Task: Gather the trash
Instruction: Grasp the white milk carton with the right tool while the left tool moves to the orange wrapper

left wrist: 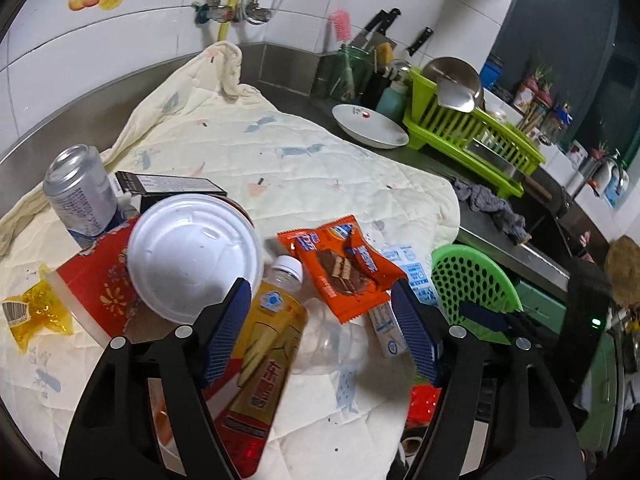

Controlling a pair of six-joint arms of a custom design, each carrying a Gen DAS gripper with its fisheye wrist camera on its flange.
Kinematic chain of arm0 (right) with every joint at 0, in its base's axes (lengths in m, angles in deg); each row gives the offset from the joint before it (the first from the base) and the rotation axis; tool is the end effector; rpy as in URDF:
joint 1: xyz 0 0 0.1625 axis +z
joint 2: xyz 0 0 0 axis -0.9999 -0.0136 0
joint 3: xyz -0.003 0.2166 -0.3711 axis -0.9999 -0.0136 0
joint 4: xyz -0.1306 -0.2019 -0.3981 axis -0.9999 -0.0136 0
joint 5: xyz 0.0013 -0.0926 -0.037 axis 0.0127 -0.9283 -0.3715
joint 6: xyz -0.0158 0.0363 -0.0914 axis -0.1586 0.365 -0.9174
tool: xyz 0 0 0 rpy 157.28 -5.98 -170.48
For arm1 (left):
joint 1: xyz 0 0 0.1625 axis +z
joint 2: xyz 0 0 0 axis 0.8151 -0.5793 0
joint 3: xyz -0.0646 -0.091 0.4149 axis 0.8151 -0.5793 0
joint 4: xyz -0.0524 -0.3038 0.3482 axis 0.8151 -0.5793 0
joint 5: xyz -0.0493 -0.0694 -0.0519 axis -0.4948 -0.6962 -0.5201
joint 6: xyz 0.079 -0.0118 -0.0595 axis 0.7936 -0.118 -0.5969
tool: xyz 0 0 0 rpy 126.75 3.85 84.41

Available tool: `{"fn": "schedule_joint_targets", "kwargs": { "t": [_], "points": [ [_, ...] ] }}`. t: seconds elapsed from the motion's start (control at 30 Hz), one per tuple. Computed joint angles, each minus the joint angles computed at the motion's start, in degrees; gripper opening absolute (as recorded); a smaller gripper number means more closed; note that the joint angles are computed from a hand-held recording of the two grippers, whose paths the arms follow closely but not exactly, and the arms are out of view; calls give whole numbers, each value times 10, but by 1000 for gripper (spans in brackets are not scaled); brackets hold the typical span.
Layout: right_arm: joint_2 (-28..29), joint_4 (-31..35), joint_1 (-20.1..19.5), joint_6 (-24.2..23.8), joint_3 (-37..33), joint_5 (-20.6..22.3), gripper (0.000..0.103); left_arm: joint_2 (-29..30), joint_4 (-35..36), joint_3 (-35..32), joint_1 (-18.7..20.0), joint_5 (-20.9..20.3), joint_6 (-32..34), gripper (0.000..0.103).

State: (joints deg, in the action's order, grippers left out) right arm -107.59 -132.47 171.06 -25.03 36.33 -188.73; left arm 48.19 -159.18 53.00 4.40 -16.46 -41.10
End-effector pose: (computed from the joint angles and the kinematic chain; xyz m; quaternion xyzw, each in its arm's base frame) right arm -0.0026 -0.7459 0.1684 0.1213 -0.9051 0.3135 0.2605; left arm -0.2558 -0.7790 -0.0174 0.2253 0.9161 -0.2747 0.1857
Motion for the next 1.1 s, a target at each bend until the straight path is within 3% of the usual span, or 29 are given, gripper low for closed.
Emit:
{"fn": "schedule_joint_targets", "kwargs": {
  "t": [0.2,0.33,0.4,0.7,1.1],
  "points": [
    [38,34,5,8,-52,-30,80,2,9,-9,0,-9,-2,71],
    [42,55,1,25,-63,-22,67,13,27,-27,-2,-12,2,71],
    [41,53,-1,29,-63,-19,66,20,42,-40,-1,-16,-4,71],
    [18,23,-11,18,-29,-8,66,57,114,-101,5,-26,-46,71],
    [-41,-25,-32,9,39,17,64,123,200,-205,3,-6,-57,71]
  ]
}}
